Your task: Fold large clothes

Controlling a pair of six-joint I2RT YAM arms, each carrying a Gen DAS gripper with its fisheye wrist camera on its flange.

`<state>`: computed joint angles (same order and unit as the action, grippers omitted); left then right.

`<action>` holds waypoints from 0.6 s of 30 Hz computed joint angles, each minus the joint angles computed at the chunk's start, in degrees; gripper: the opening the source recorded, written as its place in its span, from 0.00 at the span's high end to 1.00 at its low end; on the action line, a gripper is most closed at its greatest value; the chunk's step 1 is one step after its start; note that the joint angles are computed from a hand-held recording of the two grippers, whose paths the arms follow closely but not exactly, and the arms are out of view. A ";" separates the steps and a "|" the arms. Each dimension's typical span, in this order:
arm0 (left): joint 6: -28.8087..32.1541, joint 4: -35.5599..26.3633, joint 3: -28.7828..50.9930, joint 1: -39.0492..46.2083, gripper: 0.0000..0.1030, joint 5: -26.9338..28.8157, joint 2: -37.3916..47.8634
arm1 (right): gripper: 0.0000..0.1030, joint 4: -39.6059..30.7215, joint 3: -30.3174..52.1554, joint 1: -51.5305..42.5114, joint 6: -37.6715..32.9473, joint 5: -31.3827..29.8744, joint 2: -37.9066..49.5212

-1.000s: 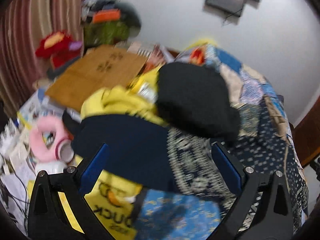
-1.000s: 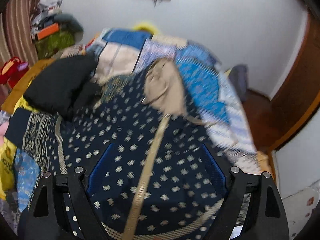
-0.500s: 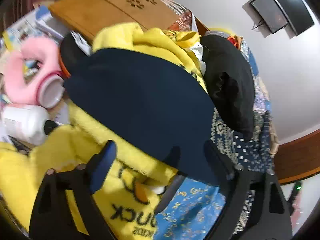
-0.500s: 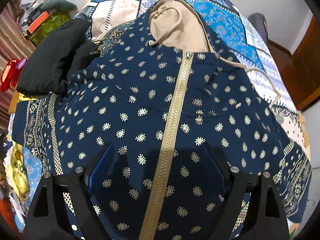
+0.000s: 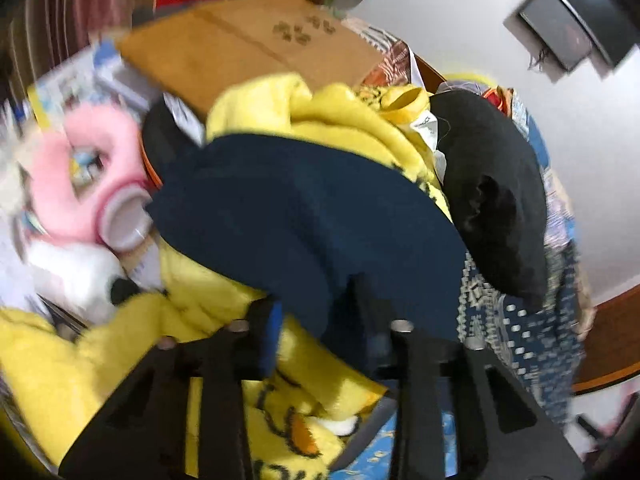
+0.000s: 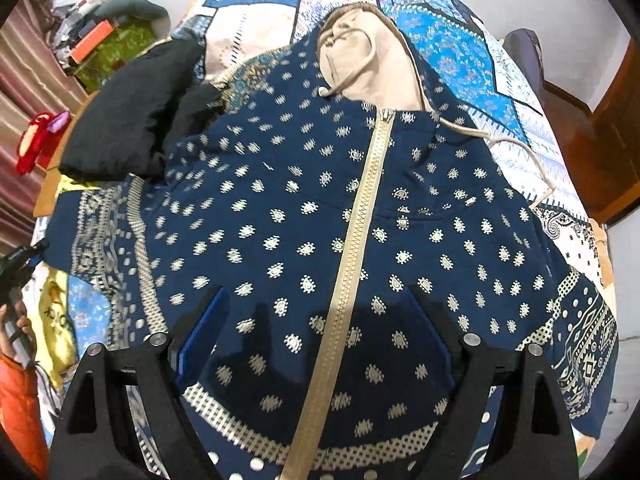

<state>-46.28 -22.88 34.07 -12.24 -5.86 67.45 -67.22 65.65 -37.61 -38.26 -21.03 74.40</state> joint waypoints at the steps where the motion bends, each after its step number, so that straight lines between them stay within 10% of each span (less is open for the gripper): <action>1: 0.60 -2.52 1.93 -1.77 0.85 -3.02 0.29 | 0.18 -0.72 0.66 -0.42 -0.09 0.00 0.02; 18: 9.54 -17.70 42.01 -28.93 0.98 -25.20 9.54 | 0.18 -6.77 10.16 -14.09 -8.59 -8.93 1.22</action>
